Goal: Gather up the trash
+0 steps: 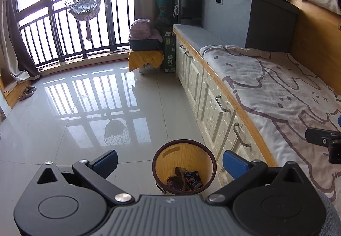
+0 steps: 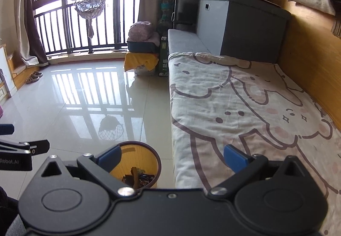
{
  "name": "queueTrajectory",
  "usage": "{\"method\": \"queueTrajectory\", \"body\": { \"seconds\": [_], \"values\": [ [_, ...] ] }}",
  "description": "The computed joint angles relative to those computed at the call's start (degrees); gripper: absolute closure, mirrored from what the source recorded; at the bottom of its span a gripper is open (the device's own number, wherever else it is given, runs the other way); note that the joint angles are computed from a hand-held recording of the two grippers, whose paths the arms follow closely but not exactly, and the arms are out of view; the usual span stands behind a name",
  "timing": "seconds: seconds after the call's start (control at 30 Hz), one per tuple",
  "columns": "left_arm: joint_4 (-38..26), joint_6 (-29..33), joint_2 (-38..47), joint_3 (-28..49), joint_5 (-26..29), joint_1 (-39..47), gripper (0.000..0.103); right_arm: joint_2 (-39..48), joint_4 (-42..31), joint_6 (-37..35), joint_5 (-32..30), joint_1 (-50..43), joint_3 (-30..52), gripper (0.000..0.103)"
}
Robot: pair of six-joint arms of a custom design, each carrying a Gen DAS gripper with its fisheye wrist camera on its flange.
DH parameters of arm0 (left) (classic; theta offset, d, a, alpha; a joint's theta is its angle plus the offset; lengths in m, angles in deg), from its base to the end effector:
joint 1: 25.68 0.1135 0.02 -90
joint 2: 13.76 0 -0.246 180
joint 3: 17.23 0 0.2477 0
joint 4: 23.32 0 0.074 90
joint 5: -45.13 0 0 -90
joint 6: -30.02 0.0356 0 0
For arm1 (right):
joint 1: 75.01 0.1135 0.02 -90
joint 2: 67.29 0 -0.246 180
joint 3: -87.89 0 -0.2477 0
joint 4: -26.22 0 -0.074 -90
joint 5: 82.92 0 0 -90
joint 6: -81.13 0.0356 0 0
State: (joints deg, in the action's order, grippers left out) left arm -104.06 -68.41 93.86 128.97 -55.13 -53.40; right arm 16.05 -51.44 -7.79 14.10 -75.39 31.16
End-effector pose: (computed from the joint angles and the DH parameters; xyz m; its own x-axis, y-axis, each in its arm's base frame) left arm 0.3295 -0.1660 0.4292 -0.6377 0.1721 -0.7508 0.2500 0.9682 0.0096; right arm 0.2679 -0.0061 0.4499 -0.6099 0.0228 -0.7922 0.1148 0.9916 -0.0599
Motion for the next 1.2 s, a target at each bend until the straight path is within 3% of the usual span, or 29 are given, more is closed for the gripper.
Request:
{"method": "queueTrajectory", "body": {
  "seconds": [1.2],
  "values": [
    [-0.40,1.25,-1.23,-1.26,0.07,0.94,0.000,-0.98,1.42,0.51,1.01,0.33,-3.00,0.000]
  ]
}}
